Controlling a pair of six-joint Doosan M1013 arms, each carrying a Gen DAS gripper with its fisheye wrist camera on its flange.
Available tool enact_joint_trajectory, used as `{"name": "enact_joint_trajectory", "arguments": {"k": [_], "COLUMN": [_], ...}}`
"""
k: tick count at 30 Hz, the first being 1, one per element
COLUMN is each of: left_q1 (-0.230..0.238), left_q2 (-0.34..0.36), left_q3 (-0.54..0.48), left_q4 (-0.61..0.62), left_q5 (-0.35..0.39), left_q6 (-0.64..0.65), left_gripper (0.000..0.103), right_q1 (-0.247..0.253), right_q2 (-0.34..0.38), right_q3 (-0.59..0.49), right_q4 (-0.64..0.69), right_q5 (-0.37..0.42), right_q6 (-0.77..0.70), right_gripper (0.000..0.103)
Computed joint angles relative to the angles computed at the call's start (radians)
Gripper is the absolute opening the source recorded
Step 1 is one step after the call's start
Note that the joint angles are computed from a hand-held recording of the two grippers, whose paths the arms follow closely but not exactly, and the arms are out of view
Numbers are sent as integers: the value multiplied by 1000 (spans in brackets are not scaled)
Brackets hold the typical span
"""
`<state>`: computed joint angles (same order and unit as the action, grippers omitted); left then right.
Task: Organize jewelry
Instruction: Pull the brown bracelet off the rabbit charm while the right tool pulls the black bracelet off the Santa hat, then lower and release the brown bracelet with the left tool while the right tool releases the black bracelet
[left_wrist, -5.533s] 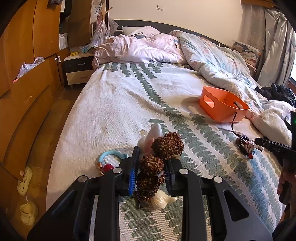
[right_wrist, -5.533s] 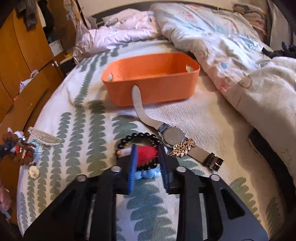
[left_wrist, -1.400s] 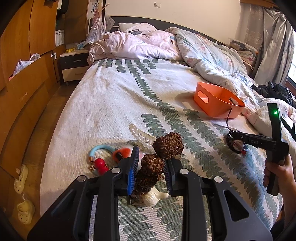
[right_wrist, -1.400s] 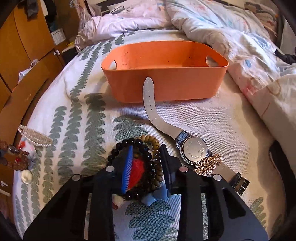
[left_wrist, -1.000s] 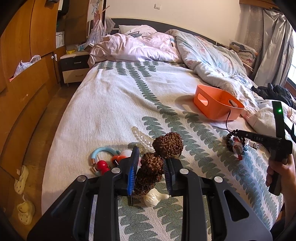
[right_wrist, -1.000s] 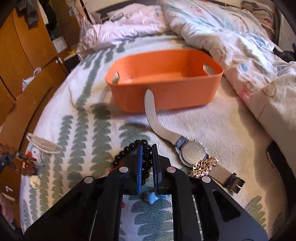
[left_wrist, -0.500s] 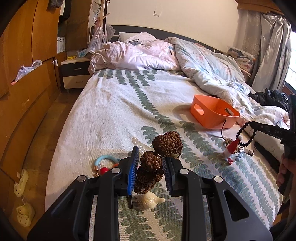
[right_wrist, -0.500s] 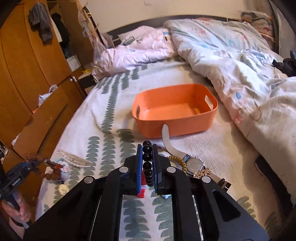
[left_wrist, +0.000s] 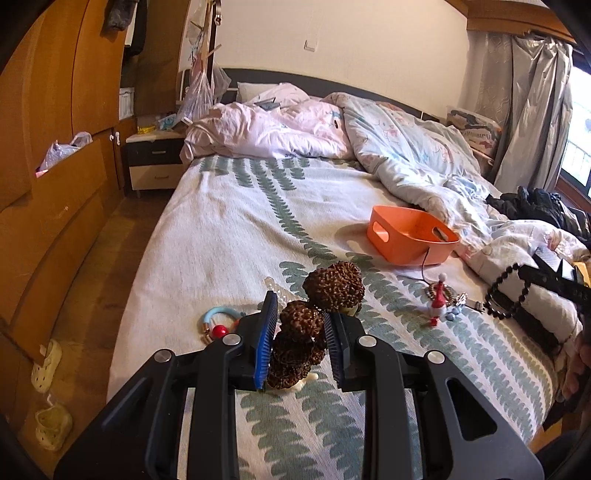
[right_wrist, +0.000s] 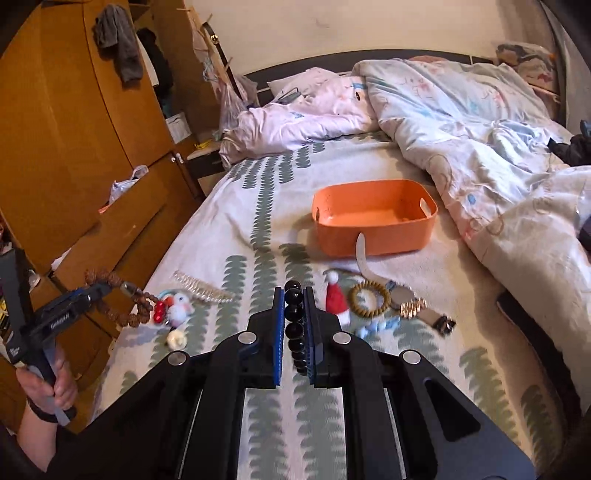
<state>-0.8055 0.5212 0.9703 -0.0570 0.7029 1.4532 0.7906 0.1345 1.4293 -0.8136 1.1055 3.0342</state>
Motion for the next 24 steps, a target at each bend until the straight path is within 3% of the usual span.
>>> {"name": "enact_joint_trajectory", "arguments": {"k": [6,18,24], "left_q1": [-11,-51,-58], "left_q2": [-59,-147,-159], "left_q3": [73,231,279], "left_q4": [-5,-23,-16], "left_q5": [-47,-77,-47], "left_q6": [20,30,-30], "left_gripper": [26,26,26], "right_q1": [55,136,129], "right_q2": [-20,-43,-55], "right_q3": [22,103,137], "right_q4": [-24,-21,31], "right_q5": [28,11,28], "right_q6": [58,243,297], "right_gripper": [11,11,11]}}
